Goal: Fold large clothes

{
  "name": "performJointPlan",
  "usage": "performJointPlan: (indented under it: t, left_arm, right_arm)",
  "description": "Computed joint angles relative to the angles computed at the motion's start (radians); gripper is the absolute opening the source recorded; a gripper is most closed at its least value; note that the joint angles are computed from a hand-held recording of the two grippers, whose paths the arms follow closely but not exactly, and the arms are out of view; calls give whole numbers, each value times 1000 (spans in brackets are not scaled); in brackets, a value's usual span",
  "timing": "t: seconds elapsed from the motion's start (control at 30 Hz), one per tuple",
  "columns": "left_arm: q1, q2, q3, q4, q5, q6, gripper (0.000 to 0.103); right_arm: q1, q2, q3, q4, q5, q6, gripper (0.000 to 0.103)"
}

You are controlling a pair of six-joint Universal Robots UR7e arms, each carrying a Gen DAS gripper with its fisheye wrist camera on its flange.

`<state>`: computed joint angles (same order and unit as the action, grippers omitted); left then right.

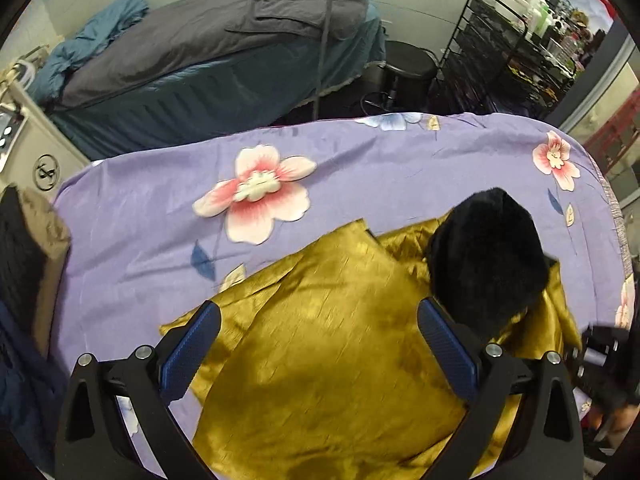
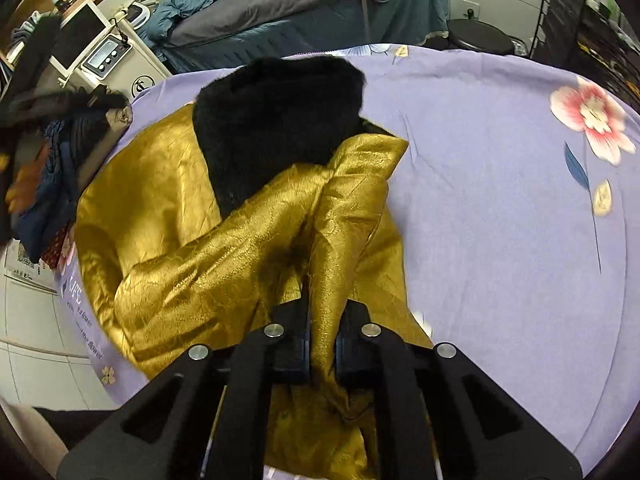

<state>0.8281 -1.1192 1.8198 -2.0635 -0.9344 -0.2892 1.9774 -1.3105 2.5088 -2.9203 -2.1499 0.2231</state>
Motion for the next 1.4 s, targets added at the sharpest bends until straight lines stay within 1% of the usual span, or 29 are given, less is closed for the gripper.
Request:
performJointPlan:
  t: [0.13,0.17,0.23,0.3,0.37,0.4,0.43,0.47,0.5,0.53,0.57,0.6,0.63,0.7,0.77,0.8,0.87,0.93,0.97,1.0,1.03,1.07,1.1,1.17,1.2,1.27,1.3,1.37,1.4]
  left_arm:
    - [21,100,-89,8,-54,55,97]
    - [24,135,-117,20,-64,79,97]
    - [24,204,-163,44,-49,126,97]
    - [24,262,-202,72,-33,167,97]
    - [30,340,-266,124,-47,233,97]
    - [33,377,-301,156,-67,270,97]
    - [36,400,-322,176,-93,306,97]
    - [38,438,-361,212,-141,366,97]
    - [37,467,-386,242,-165,413,97]
    - [33,495,-405,270,-167,461,97]
    - [24,529,-420,291,-143,520,97]
    - [17,554,-426,300,-113,552,97]
    - [16,577,-439,321,-98,564,95]
    - [26,626,-485,386,-104,568,93]
    - [32,651,-505,403,-89,590,90]
    - [41,656,-525,407,-113,592,88]
    - [72,663,-593,409,-186,548,73]
    - [105,656,-650,374,-240,503,72]
    - [115,652,-663,371,-256,501,73]
    - [122,650,-675,387,-261,511,73]
    - [125,653,-688,445,-258,540,73]
    - [118,666,-691,480,-252,566,74]
    - [109,659,-662,507,-229,604,75]
    - [81,643,-568,504,-154,687,76]
    - [73,638,-536,499,-152,704,76]
    - [63,633,-495,483,-211,718,77]
    - [56,627,-472,456,-217,729,77]
    - [32,622,-428,421,-176,741,76]
    - [26,621,-420,415,-169,739,73]
  right_arm:
    - [98,-14,63,28,-52,130,8]
    - [132,-40,81,64,-72,162,8]
    - [198,-38,93,108,-107,226,8]
    - [227,-45,101,124,-103,284,8]
    - [231,-50,113,125,-90,343,8]
    - [239,-54,115,138,-98,373,8]
    - [241,-54,118,143,-104,404,8]
    - [251,-68,124,155,-100,438,8]
    - [248,-71,127,150,-98,452,8]
    - [246,-68,127,143,-104,465,8]
    - [250,-68,127,140,-106,481,8]
    - [245,-70,129,137,-106,484,8]
    - [242,-69,127,140,-106,496,8]
    - [239,-75,121,152,-108,514,8]
    - [244,-67,122,145,-109,537,8]
    - [246,-66,123,142,-110,546,8]
    - [254,-83,134,150,-109,571,8]
    - [252,-102,149,152,-107,578,8]
    - [249,-101,154,147,-104,578,8]
    - [245,-98,154,144,-101,576,8]
    - [238,-98,158,136,-100,570,8]
    - [232,-97,158,130,-100,566,8]
    - [227,-99,161,122,-98,568,8]
    - [222,-101,165,111,-93,574,8]
    - [224,-99,164,113,-95,578,8]
    - [226,-96,158,127,-98,580,8]
    - [226,-95,156,133,-98,582,8]
    - [228,-92,151,141,-101,585,8]
    - [229,-91,150,142,-102,587,8]
